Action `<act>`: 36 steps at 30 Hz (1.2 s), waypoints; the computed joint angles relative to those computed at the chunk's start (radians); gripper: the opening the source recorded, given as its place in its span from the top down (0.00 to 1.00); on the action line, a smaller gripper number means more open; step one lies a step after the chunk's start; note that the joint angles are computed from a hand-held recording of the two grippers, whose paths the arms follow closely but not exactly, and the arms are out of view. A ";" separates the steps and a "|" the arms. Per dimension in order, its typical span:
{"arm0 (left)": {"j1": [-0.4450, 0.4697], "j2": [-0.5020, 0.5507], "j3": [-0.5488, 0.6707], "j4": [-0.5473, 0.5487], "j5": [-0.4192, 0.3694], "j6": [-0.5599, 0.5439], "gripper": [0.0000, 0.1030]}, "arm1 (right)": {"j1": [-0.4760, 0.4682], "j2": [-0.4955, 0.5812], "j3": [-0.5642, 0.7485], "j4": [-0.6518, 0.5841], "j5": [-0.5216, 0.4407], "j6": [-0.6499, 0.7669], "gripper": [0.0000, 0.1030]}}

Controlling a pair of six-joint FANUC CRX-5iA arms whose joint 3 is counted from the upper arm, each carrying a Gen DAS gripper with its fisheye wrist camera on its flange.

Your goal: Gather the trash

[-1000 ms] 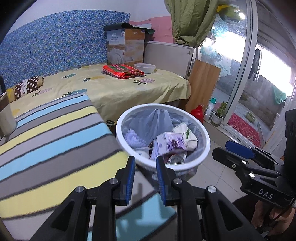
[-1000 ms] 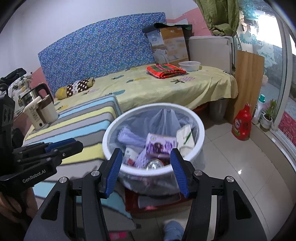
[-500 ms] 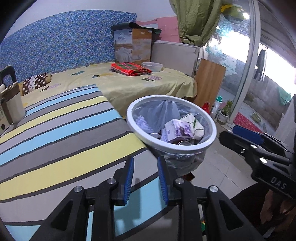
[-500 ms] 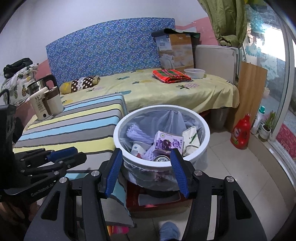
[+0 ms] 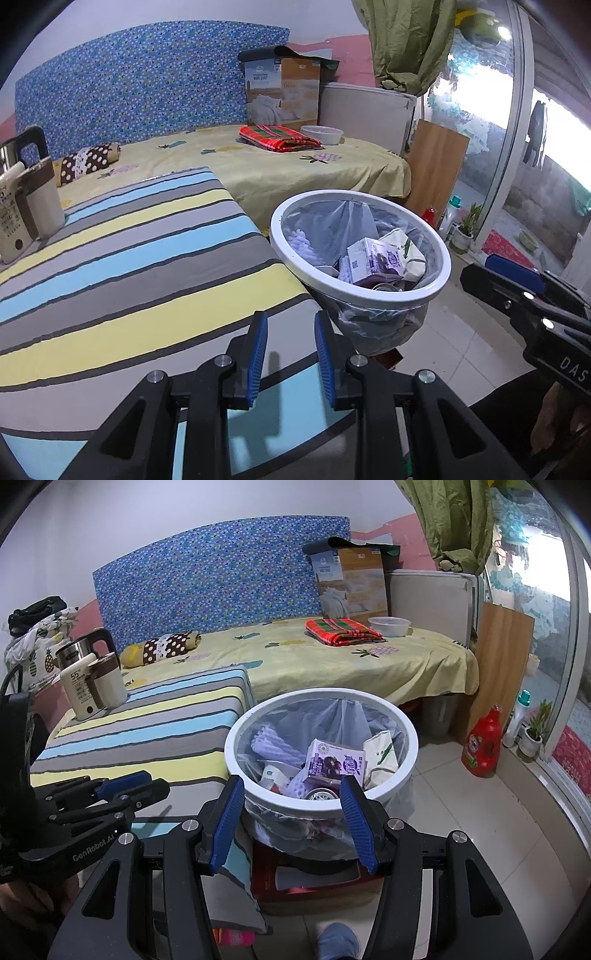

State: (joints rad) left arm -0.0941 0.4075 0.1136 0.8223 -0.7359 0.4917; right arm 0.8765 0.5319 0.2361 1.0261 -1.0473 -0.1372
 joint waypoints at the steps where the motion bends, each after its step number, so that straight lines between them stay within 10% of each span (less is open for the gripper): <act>1: 0.000 -0.003 -0.005 0.007 0.001 -0.008 0.75 | 0.000 -0.001 -0.001 0.001 0.001 -0.001 0.46; 36: -0.003 -0.022 -0.041 0.046 0.029 -0.034 0.75 | 0.004 0.009 0.014 -0.006 -0.005 0.004 0.46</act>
